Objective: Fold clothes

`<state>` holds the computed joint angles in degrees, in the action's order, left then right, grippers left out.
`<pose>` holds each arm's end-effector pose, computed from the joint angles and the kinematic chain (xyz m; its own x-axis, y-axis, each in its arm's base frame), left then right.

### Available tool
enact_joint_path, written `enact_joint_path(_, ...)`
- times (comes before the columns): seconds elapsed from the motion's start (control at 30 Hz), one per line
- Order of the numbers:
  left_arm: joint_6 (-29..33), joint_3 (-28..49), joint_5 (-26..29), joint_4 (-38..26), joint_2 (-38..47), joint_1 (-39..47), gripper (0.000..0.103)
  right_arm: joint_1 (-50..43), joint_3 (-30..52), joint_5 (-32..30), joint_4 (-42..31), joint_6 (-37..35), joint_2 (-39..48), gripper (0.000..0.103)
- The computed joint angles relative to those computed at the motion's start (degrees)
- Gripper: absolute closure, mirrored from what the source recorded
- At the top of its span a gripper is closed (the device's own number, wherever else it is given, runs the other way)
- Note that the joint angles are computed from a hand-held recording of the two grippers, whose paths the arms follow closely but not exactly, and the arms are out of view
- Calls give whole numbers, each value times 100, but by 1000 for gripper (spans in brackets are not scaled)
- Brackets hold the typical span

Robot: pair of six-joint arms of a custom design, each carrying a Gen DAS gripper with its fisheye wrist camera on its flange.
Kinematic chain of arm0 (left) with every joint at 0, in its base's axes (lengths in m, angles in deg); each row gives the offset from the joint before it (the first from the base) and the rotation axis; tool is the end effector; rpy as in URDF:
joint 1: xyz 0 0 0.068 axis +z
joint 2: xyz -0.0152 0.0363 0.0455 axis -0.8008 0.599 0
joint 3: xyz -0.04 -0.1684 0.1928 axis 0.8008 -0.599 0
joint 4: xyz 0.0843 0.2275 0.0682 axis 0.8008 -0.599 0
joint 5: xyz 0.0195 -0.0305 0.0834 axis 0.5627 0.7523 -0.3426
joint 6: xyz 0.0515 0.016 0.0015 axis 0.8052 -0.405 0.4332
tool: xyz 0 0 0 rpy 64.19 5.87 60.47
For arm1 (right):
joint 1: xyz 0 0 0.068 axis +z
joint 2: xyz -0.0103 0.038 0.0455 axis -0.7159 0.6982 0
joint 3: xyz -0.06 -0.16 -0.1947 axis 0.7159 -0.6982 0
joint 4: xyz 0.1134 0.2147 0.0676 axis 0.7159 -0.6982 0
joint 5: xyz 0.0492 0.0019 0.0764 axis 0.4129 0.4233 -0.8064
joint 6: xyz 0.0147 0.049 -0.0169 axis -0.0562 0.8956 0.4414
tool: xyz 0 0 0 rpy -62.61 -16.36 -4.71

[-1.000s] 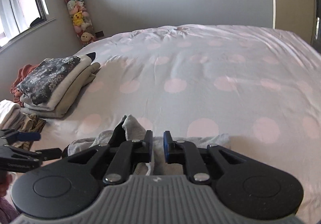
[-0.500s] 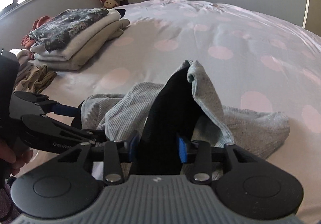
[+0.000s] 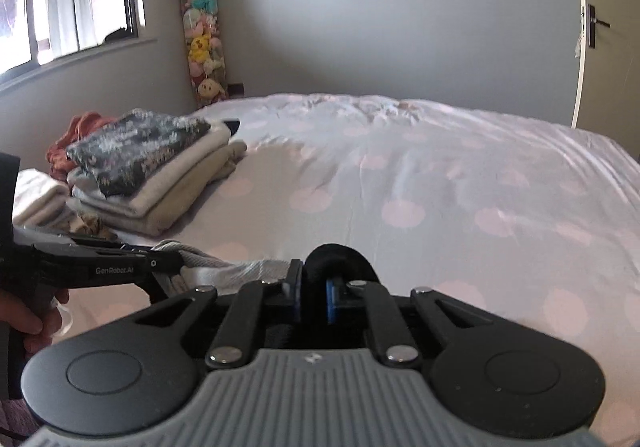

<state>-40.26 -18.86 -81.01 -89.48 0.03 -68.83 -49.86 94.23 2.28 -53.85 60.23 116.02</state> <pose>0.1840 -0.0399 0.2286 -0.5515 -0.2531 -0.7948 -0.2324 0.9617 -0.1450 0.2345 0.0057 0.2515 -0.4237 -0.2600 -0.8677 -0.6398 0.7640 0.0835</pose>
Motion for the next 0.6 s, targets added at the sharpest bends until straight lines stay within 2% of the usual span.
enact_joint_path(0.1, 91, 39, -375, -11, -758, -170, 92, -300, 381, -494, -120, 204, -386, 91)
enact_joint_path(0.23, 42, 203, -1335, -366, -1647, -767, 93, -720, 807, -1283, -320, 416, -611, 91)
enact_joint_path(0.3, -28, 235, -1741, -521, -1962, -792, 95, -818, 929, -1476, -496, 516, -548, 91)
enact_joint_path(0.37, -57, 280, -1931, -685, -2168, -701, 96, -646, 799, -1292, -532, 494, -498, 91)
enact_joint_path(0.47, -178, 414, -544, -1052, -1716, 439, 96, -304, 562, -901, -503, 467, -300, 91)
enact_joint_path(0.53, -177, 363, 115, -1021, -1120, 834, 95, 38, 363, -409, -385, 399, 44, 91)
enact_joint_path(0.6, -240, 253, 250, -923, -516, 769, 95, 362, 212, 262, -229, 302, 465, 90)
